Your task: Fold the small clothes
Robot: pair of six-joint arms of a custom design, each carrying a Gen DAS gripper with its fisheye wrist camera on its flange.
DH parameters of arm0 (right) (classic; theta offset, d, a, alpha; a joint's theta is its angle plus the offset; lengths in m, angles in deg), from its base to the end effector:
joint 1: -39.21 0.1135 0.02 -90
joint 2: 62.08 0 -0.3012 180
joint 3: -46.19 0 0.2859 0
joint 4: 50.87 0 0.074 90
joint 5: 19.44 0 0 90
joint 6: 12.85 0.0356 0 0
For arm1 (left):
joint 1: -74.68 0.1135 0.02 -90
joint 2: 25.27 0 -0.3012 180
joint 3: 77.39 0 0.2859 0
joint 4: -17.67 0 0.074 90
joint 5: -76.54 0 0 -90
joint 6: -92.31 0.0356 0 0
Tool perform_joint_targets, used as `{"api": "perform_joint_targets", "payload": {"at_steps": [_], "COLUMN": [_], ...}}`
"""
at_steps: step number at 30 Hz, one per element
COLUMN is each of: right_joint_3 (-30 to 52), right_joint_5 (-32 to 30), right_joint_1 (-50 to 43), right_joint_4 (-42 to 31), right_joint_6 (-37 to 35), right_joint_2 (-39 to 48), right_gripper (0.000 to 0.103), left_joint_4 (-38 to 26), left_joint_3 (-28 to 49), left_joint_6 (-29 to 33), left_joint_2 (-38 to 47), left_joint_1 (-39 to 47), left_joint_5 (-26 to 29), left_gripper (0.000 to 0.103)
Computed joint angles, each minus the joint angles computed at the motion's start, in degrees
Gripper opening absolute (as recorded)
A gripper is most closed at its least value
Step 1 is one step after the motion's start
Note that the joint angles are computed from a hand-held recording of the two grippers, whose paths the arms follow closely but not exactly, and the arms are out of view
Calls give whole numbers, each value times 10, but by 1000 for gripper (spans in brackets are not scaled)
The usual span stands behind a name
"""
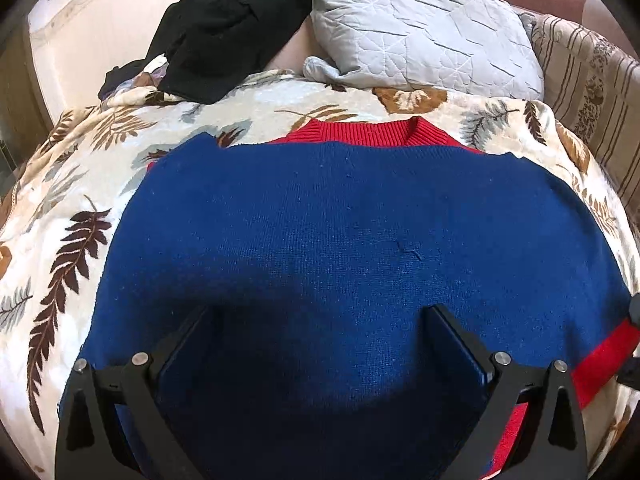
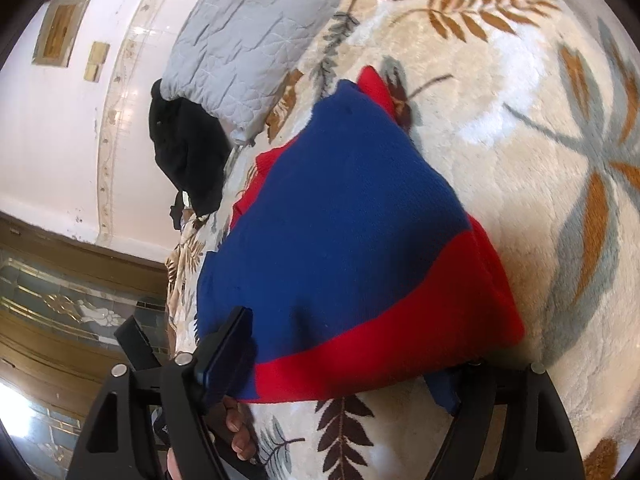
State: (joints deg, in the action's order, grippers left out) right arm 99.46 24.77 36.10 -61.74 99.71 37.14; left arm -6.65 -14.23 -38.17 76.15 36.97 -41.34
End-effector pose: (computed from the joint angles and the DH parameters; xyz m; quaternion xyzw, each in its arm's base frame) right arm 0.3220 0.0081 0.1226 0.0878 0.8855 0.4119 0.1963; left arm 0.2892 -0.2026 0.1381 -0.0799 0.9412 0.0366 0.3261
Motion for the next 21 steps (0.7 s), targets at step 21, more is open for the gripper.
{"api": "perform_joint_targets", "payload": {"at_steps": [21], "right_joint_3": [-3], "right_joint_5": [4], "right_joint_1": [0], "right_joint_4": [2], "right_joint_6": [-20], "right_joint_2": [8], "right_gripper": [81], "left_joint_4": [-5], "left_joint_3": [-5], "left_joint_6": [-7], "left_joint_2": [-15], "left_joint_1": [-5], "left_joint_5": [-6], "left_gripper": [103]}}
